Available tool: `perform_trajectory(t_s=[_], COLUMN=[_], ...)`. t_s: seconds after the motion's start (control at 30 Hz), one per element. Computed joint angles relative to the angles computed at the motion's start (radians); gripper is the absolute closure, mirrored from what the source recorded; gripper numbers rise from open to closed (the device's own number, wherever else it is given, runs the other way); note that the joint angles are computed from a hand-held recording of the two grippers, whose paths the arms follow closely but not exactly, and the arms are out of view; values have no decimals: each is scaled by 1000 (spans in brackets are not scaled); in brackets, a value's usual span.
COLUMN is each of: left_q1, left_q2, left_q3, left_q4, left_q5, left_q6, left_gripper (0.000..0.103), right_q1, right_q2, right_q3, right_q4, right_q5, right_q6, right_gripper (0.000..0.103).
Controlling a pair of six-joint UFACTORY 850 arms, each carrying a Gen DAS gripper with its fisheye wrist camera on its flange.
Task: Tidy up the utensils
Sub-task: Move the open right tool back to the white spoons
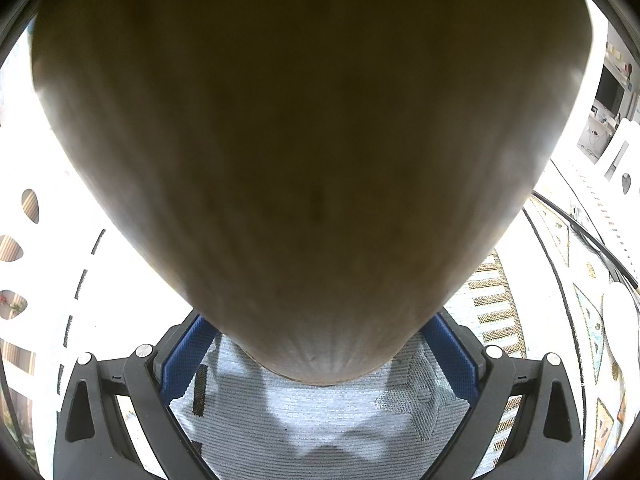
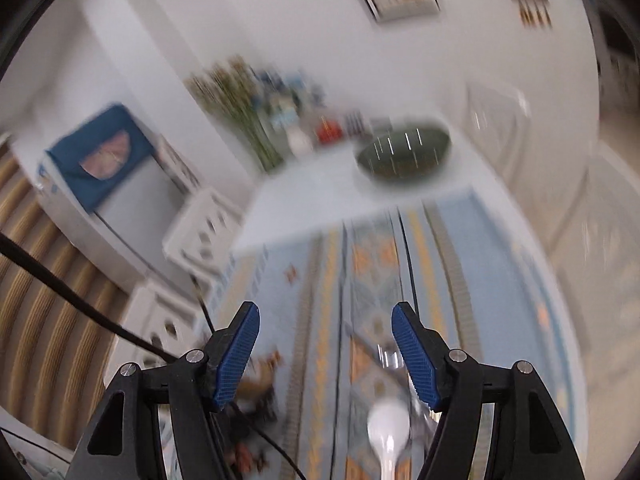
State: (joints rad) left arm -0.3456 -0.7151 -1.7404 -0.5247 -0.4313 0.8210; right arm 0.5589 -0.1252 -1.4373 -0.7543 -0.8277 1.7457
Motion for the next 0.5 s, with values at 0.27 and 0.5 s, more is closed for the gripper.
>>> perform_trajectory(t_s=[0.27,0.5], left_q1=[0,1], left_q2=[0,-1], left_q3=[1,-1], left_q4=[-1,-2], left_q5=[0,-1], left_q6=[0,2], left_gripper=[3,3], right_q1=[-45,-65], right_q2=[-18,-36], right_q3=[176,272], right_q4=[464,746], right_q5=[157,260], right_q6=[-140,-289], right_gripper=[36,40])
